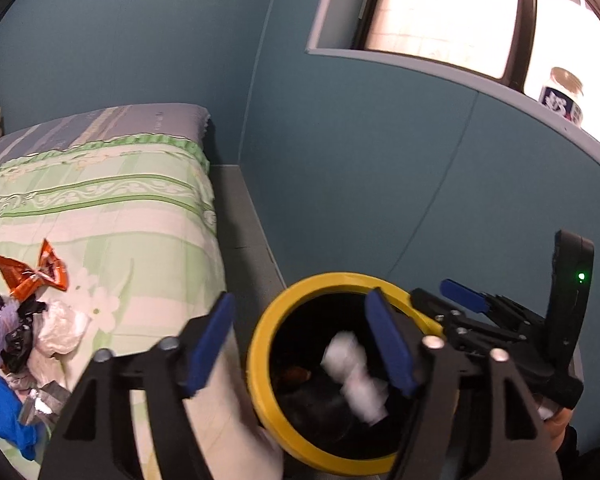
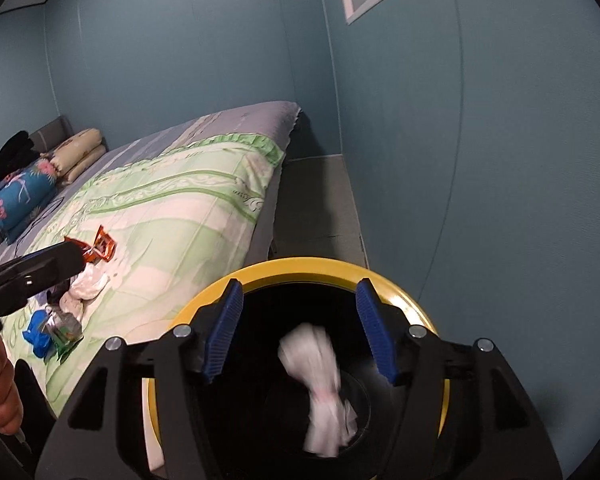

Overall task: Collect trash
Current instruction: 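Carry the tissue bundle to the bin and open the right tool while the left tool holds the peel, then open the left tool over the bin to drop the orange peel, then grasp the blue glove with the left tool while the right tool grasps the foil wrapper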

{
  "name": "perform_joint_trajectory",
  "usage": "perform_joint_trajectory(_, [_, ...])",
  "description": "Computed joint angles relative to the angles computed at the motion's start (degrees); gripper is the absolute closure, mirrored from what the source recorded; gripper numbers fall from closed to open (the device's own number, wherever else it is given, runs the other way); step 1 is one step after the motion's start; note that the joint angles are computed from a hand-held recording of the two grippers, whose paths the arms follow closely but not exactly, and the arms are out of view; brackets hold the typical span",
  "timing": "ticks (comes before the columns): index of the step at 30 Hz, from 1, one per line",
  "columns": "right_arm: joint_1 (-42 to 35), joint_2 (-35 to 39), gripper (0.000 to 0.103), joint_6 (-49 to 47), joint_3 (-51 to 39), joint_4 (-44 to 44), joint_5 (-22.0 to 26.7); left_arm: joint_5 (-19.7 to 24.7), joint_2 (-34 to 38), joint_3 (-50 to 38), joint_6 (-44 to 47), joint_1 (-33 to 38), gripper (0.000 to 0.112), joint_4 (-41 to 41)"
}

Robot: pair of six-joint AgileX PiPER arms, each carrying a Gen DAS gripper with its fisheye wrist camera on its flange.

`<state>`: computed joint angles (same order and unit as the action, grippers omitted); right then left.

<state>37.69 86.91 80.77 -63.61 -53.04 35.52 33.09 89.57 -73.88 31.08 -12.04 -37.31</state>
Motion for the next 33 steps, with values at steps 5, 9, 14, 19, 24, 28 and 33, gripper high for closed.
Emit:
perform_joint_trajectory(5, [1.1,-0.5,0.047,2.2,-0.3,-3.2,0.7,-0.7,-1.5,0.3,-0.9,3.2,0.030,0.7])
perform_joint_trajectory(9, [3.8,0.2,0.045,4.1,-2.4,-8.1,1.7,-1.3,-3.7,1.4,-0.5,5.7,0.024,1.0])
perform_joint_trajectory(14, [5.8,3.1,0.038,1.3,-7.2,-8.7,1.0,-0.9,-7.2,3.3,0.8,10.7,0.021,0.5])
perform_joint_trajectory(19, [7.6,7.9,0.035,-4.6,-14.3,-5.6,-0.6,0.2,-9.5,4.8,3.9,17.5,0.019,-1.3])
perform_joint_trajectory(24, [10.6,13.2,0.034,-11.0,-22.2,-1.6,-1.4,1.6,-10.4,5.9,7.2,24.8,0.019,-3.2])
perform_joint_trajectory(28, [12.4,16.6,0.034,-16.0,-26.7,1.7,-2.5,2.3,-10.8,7.2,9.5,30.4,0.019,-3.5])
perform_joint_trajectory(33, [14.2,22.6,0.034,-24.5,-34.1,9.1,-3.6,3.7,-9.8,8.1,14.0,37.0,0.019,-5.3])
